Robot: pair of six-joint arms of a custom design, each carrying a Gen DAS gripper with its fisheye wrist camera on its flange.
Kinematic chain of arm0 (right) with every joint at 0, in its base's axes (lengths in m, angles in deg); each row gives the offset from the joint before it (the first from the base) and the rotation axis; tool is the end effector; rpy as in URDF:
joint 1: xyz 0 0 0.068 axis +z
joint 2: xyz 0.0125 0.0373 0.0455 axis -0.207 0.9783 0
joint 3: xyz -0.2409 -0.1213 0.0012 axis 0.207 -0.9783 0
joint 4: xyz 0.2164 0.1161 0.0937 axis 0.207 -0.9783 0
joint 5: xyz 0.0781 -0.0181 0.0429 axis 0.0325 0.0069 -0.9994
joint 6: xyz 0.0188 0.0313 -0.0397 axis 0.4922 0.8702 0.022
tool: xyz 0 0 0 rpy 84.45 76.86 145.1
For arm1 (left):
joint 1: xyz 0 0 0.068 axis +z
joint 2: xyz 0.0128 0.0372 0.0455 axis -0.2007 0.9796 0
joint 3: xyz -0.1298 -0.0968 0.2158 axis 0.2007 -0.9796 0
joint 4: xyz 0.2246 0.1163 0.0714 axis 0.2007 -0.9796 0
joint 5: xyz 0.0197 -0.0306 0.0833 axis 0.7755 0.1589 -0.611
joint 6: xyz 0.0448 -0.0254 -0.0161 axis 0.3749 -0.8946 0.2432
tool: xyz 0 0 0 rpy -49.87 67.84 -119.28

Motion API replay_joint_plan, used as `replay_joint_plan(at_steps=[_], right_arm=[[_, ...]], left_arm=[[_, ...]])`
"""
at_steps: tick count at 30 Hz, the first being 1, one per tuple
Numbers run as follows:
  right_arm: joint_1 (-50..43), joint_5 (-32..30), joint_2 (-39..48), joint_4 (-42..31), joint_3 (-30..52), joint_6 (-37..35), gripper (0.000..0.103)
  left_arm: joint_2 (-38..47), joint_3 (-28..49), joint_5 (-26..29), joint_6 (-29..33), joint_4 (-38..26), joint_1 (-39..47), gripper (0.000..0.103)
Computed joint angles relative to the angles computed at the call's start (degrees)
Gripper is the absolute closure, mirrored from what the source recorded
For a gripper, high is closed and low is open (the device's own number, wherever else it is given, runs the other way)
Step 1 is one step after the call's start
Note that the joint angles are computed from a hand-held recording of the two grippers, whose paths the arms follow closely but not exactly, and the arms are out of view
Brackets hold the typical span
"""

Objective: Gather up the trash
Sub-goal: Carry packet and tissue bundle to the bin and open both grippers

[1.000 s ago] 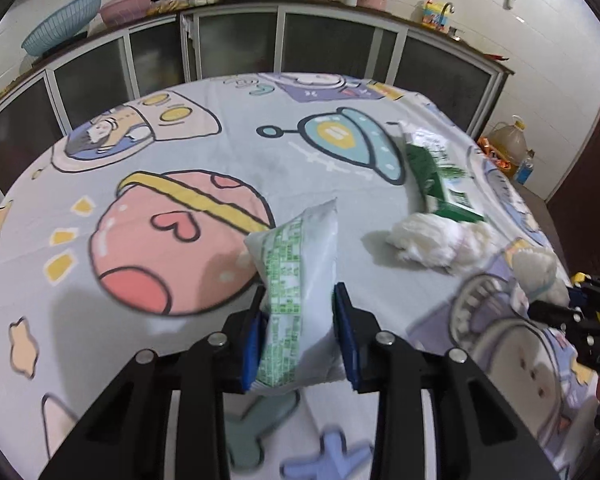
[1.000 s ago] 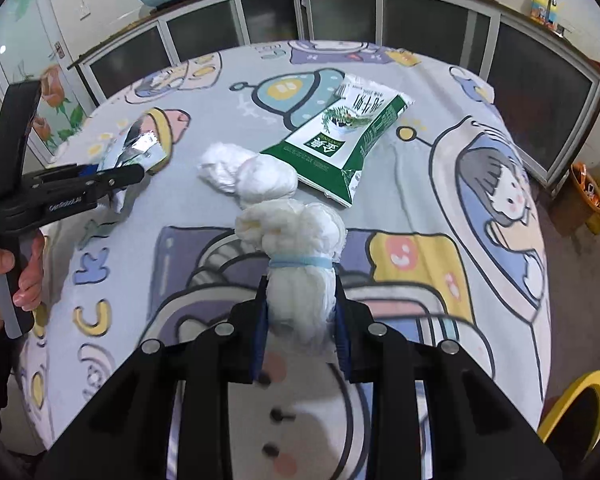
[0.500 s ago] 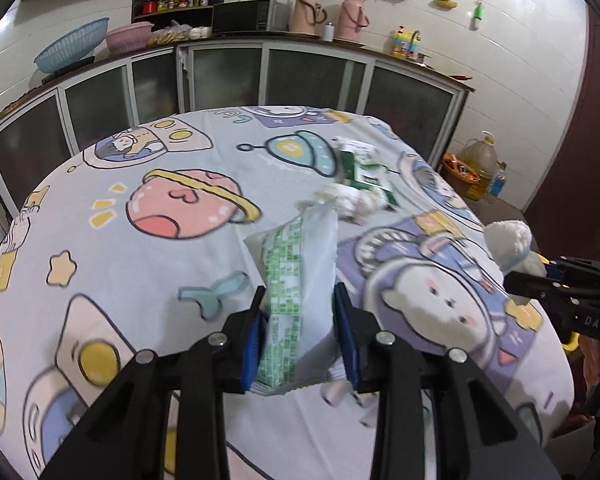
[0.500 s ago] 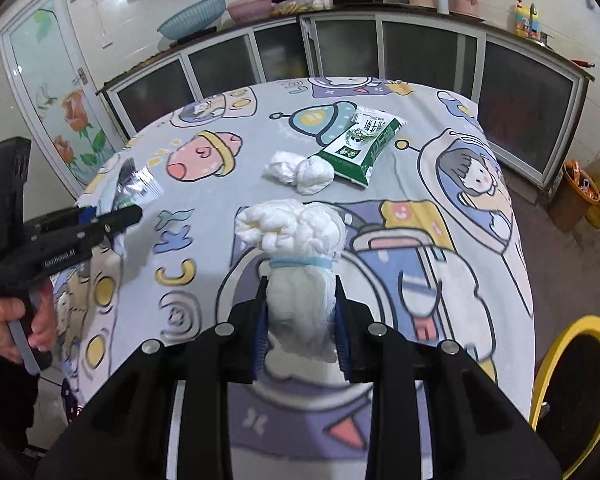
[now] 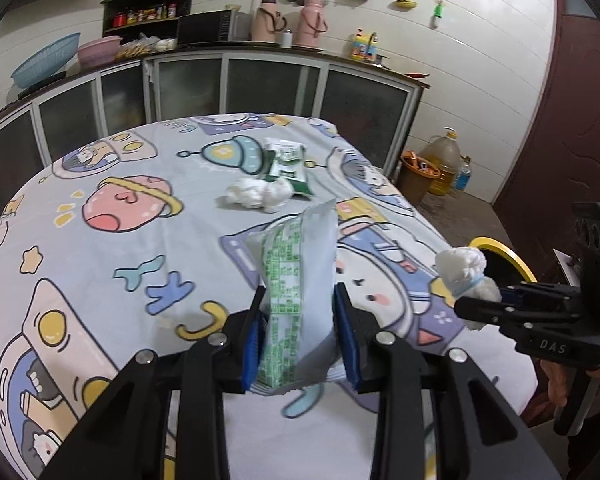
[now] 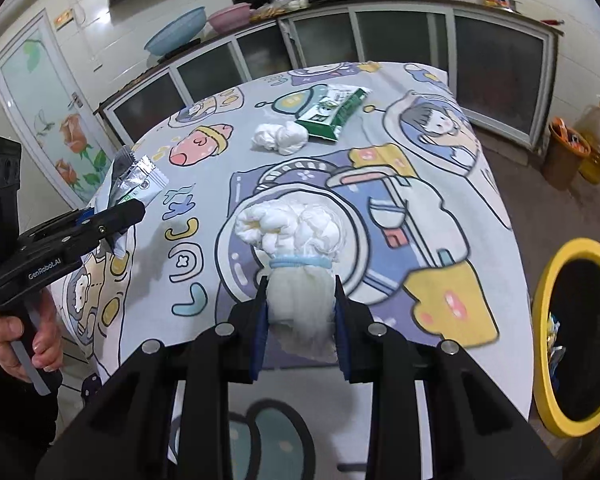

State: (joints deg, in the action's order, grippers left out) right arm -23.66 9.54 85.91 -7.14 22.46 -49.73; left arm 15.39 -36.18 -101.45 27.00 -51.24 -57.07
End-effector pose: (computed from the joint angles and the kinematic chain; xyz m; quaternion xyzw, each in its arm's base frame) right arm 0.2285 -0.0244 0.1100 -0.2492 0.8944 0.2315 0.2906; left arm 0.1596 -0.1375 0.1332 -0.0519 0.9130 -0.0513 0.4014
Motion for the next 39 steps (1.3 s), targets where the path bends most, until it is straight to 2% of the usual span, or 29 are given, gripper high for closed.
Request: replay_joint_plan(at_steps=[6, 19, 30, 39], right_arm=[[-7.92, -3.12, 2.01, -3.71, 0.65, -6.79, 0.076], [-20.23, -5.51, 10.84, -7.65, 6.36, -14.98, 0.076], [-29.56, -5.77, 19.61, -7.70, 15.64, -14.53, 0.076], [-36.74, -5.33, 26.66, -5.84, 26.02, -9.14, 0.075]], left_arm=[[5.96, 5.62, -2.24, -1.60, -0.55, -5.52, 0.072], [18.96, 18.65, -1.02, 1.12, 0.02, -10.35, 0.072], [29.04, 30.06, 1.58, 6.35, 0.77, -11.62, 0.072], [38.83, 42.53, 5.68, 12.86, 2.08, -11.80, 0.072]])
